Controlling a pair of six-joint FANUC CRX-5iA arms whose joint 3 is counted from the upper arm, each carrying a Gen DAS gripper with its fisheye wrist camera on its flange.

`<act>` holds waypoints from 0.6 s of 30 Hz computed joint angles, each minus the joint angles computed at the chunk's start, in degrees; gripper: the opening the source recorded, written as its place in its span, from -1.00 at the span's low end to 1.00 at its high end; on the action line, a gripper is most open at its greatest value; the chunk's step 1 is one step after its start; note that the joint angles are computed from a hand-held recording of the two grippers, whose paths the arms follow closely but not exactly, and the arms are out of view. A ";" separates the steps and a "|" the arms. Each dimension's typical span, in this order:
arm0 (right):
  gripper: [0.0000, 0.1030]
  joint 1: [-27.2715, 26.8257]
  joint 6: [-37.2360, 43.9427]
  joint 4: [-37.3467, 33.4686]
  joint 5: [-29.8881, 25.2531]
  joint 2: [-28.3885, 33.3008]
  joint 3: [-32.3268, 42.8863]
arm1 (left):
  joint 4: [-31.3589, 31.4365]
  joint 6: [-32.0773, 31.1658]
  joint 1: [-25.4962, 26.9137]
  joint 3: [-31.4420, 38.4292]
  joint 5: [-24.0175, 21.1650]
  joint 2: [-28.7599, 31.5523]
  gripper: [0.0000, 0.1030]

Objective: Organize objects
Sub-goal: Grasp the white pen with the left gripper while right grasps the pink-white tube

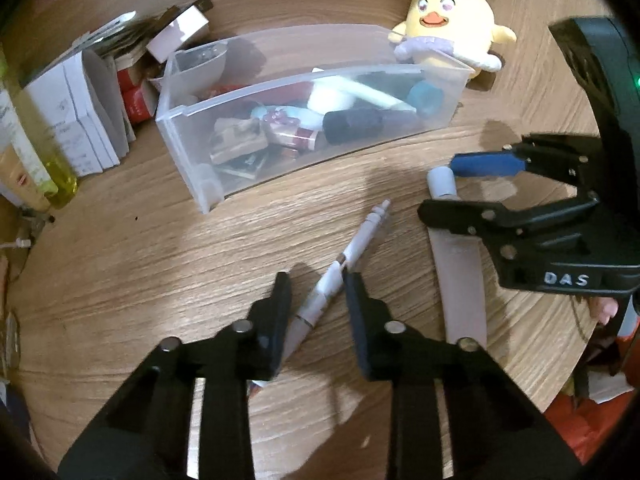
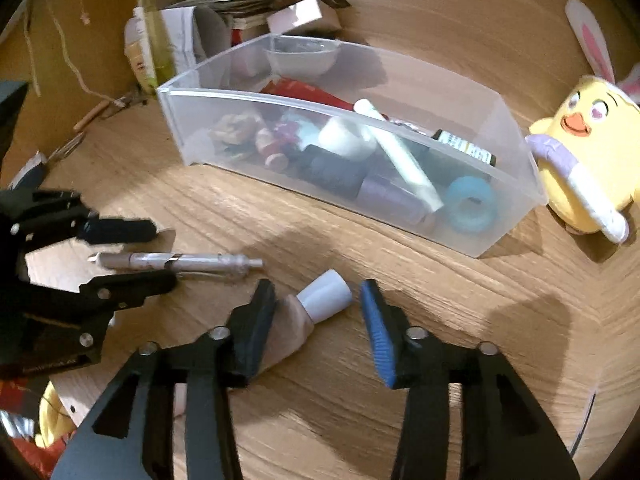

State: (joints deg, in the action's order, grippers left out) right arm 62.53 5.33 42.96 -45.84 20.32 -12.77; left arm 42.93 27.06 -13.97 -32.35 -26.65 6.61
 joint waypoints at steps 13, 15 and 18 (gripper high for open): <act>0.05 0.45 -7.70 3.25 4.78 0.37 -2.17 | -1.26 0.18 1.39 3.59 -7.69 1.86 -0.63; -0.17 0.60 -5.76 3.51 4.52 1.11 -1.44 | -0.76 -0.93 0.93 3.93 -7.37 2.38 -0.63; -0.49 -0.04 -2.97 3.23 6.79 1.27 -1.17 | 1.12 -3.17 0.19 4.22 -6.99 3.21 -0.63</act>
State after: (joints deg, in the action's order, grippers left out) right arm 62.49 2.36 46.19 -39.05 21.59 -13.94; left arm 44.05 23.90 -13.78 -28.12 -33.64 9.83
